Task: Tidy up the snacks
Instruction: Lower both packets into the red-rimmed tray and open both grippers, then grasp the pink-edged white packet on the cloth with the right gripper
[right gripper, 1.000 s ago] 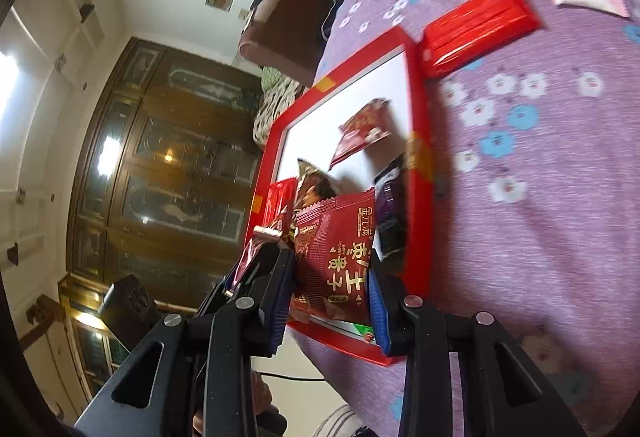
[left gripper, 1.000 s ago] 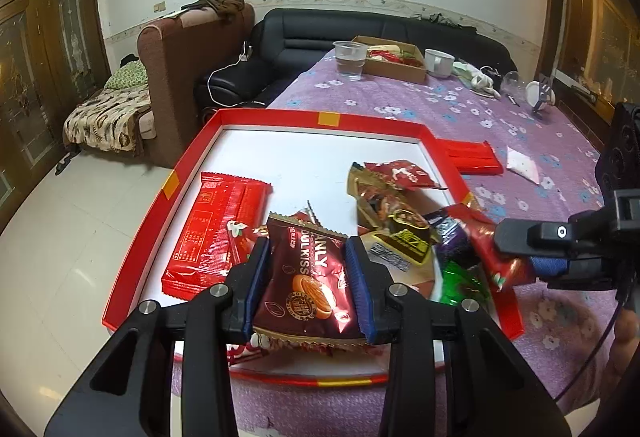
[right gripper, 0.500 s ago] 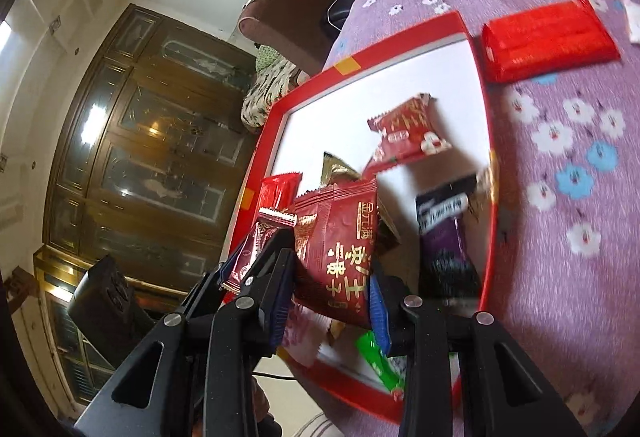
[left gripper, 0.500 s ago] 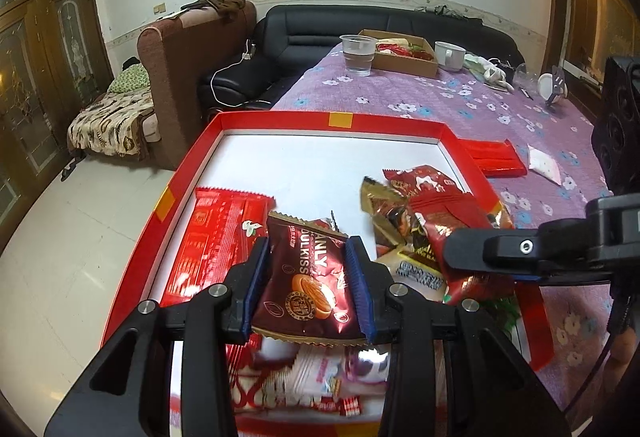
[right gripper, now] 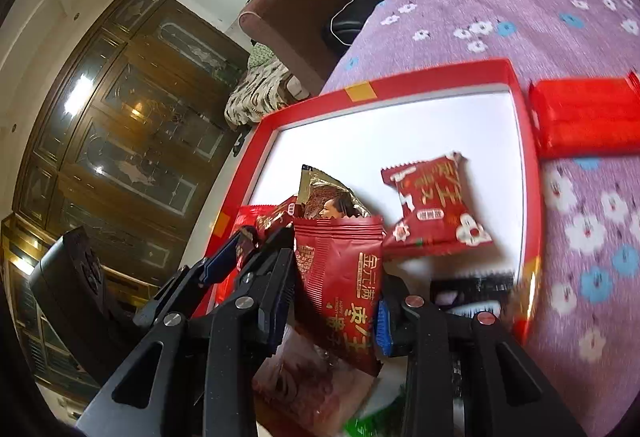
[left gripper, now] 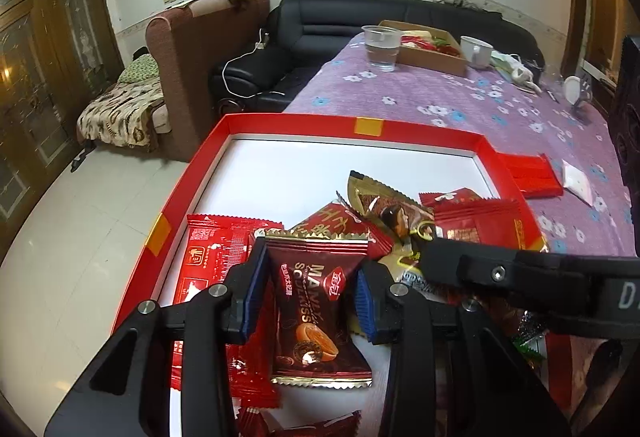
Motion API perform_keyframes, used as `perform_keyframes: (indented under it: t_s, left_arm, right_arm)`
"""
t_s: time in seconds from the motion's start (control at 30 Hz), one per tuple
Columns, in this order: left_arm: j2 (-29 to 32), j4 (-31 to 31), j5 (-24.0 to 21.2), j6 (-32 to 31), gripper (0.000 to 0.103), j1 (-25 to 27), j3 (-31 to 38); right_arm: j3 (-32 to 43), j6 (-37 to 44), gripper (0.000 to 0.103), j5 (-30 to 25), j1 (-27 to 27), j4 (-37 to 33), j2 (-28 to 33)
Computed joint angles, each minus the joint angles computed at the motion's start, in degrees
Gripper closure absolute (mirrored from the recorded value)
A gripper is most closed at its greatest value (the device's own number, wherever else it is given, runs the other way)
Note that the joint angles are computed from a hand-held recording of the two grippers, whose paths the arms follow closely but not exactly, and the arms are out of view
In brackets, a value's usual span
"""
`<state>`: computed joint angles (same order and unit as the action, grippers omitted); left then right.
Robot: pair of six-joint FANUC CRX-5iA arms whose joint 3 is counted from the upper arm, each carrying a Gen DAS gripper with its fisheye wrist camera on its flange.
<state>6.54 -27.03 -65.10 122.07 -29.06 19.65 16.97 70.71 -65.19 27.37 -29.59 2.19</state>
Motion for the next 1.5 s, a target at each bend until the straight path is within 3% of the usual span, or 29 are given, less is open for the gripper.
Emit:
perform_keyframes:
  t_s: [0.2, 0.4, 0.53, 0.87, 1.03, 1.1, 1.17, 1.5]
  left_arm:
    - [0.0, -1.3, -2.4, 3.0, 0.038, -0.6, 0.7]
    - [-1.3, -3.8, -3.1, 4.0, 0.037, -2.7, 0.3]
    - [-1.7, -5.6, -3.6, 4.9, 0.025, -4.5, 0.7]
    - [-1.6, -9.9, -4.3, 6.0, 0.025, -9.7, 1.2]
    - [-1.7, -14.1, -2.8, 6.4, 0.022, -13.7, 0.5]
    - [-1.8, -16.1, -1.8, 7.4, 0.022, -15.5, -0.2]
    - [-2.3, -17.5, 0.7, 8.2, 0.022, -17.2, -1.5]
    - [-1.8, -18.1, 6.4, 2.5, 0.021, -21.2, -2.6]
  right_arm:
    - [-0.1, 0.4, 0.062, 2.5, 2.0, 4.6, 0.2]
    - [-3.7, 4.8, 0.052, 6.4, 0.7, 2.4, -4.9]
    - [-6.1, 5.2, 0.044, 8.6, -1.8, 2.2, -8.8]
    - [-13.7, 2.9, 0.038, 11.2, -13.8, 1.0, -15.4]
    - [-18.5, 4.7, 0.033, 14.8, -21.2, -3.8, -17.4]
    - [-18.6, -0.3, 0.033, 13.9, -21.9, -1.9, -16.6]
    - [-17.8, 1.0, 0.033, 12.5, -25.0, -6.7, -15.6]
    - [-17.4, 1.4, 0.032, 11.1, -25.8, -8.3, -15.0]
